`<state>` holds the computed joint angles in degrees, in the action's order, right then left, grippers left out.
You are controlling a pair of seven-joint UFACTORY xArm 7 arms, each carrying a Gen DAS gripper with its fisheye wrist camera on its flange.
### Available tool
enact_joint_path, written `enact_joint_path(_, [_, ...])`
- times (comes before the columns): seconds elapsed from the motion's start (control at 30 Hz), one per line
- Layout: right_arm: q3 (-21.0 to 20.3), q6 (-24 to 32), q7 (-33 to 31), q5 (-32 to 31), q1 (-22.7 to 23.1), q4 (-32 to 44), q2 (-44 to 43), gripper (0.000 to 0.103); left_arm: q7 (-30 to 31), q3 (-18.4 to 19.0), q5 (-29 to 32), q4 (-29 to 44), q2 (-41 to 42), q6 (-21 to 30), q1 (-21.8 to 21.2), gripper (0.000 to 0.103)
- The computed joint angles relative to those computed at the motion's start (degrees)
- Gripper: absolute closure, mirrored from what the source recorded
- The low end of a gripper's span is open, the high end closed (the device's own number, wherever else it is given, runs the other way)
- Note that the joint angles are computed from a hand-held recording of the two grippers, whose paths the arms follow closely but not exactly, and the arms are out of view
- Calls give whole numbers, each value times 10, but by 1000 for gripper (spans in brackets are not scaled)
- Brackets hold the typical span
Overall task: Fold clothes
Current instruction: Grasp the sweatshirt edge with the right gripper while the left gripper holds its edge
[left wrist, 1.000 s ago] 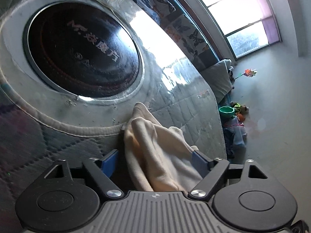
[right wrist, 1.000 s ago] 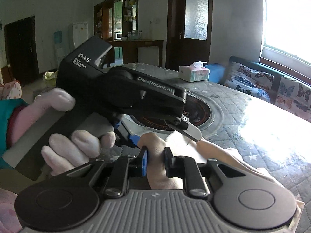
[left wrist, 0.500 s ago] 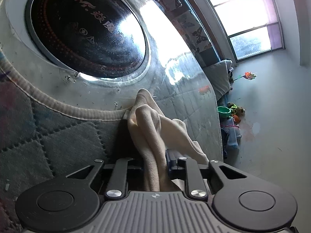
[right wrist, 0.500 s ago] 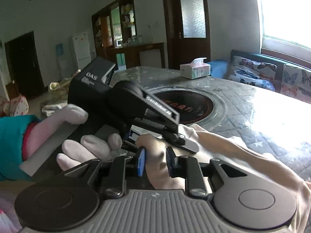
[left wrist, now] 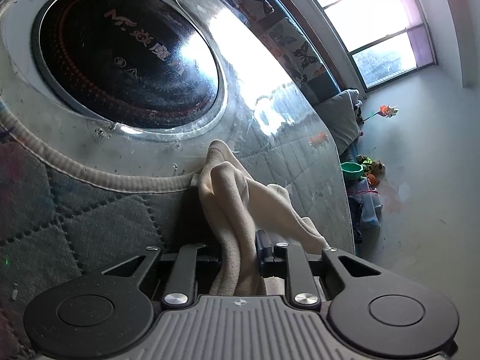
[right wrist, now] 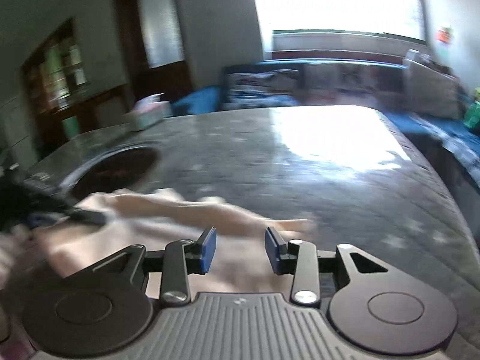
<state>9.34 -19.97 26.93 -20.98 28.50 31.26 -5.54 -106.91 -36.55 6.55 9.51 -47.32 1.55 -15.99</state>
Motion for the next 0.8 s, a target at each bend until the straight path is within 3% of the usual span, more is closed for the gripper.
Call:
enact_joint_path(0.1, [-9,5,26,-1,-17,3,17,62,-3,-12,4,11,3,12,8,81])
enact_joint_path(0.2, [-42,-11,132,-113,-27,18,43,62,-7,-18,9,17,4,20,11,81])
enact_joint_path(0.4, [-7,-51,182,-168,-77,30,71,63,-9,-26,23,40,14,45,19,81])
enact_joint_path(0.53, [14,-47,136,-118,-75,21,65,89,2,-17,35,53,17,70,15,81])
enact_joint_path(0.8, [13,-80,102,-66,-66,-15,21,93,50,-22,81,114,41,93,46,84])
